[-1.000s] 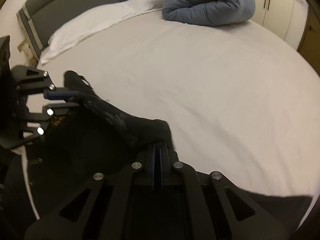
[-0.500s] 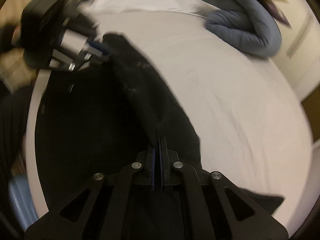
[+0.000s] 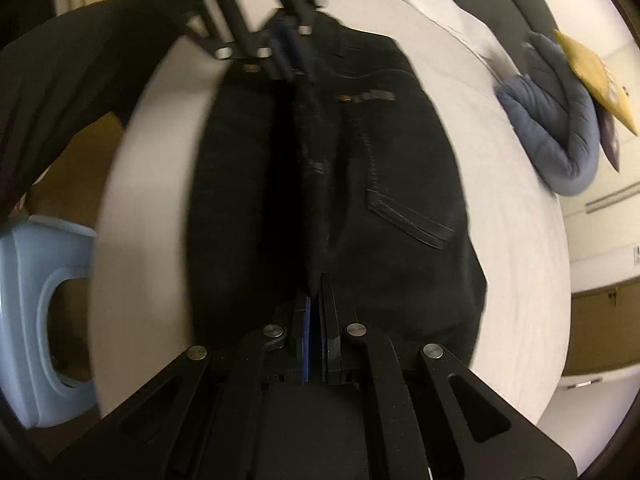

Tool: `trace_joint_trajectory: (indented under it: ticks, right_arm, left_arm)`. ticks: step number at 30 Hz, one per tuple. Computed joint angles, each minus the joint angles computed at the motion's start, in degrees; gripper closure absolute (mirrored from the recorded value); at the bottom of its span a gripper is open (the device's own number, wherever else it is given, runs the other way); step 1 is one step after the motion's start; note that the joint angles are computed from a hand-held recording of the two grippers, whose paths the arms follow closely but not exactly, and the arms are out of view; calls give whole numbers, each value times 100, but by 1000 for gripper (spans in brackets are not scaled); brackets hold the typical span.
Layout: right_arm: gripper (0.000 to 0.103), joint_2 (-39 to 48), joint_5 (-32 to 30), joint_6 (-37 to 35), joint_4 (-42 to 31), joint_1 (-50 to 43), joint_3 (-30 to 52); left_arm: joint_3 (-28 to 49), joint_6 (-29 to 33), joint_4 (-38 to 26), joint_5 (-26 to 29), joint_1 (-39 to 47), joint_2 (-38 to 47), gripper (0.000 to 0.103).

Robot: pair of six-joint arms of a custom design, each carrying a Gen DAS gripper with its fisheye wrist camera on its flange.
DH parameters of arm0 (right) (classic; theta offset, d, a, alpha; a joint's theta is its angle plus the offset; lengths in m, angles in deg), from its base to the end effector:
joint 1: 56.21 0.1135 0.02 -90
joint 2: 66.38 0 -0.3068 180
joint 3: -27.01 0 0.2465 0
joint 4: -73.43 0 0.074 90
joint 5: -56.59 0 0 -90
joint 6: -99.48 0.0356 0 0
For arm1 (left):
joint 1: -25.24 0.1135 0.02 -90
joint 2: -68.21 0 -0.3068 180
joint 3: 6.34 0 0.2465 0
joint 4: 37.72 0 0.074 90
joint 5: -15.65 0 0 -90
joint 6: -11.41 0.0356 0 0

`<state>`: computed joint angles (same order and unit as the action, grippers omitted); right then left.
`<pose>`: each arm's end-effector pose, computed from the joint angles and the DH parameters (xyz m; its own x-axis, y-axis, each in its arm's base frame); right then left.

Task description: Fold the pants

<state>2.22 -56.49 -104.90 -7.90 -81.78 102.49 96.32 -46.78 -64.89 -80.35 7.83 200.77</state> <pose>0.1697 -0.0657 0.3258 0.0834 -0.9688 -0.2333 -0.9163 0.0175 -0.4001 0.4788 -0.1463 0.1248 -0.5523 0.7226 -0.4157 0.6289 0.6885 0.3611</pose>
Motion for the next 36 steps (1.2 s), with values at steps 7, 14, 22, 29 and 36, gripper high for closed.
trace_joint_trajectory:
  ticks: [7,14,22,29,36]
  right_arm:
    - [101,-580,303,649,1073,744,-1005]
    - [101,-756,920,2291,1804,2310,-1417]
    - [101,-693,1291,3069,2312,3012,-1787]
    - [101,-658,1067,3007,2542,2662,-2043]
    - [100,-841,946,3064,2492,2321,-2206]
  left_arm:
    - [-566,54,435,-211,-64,-203,93]
    - [-1029,42,707,-328,-63,-387,93]
    - [-890,-125,806,-264,28,-224,92]
    - [-1228,-527,700,-63,85,-804,52]
    - [-412,-1666,164,220,126,-766,42]
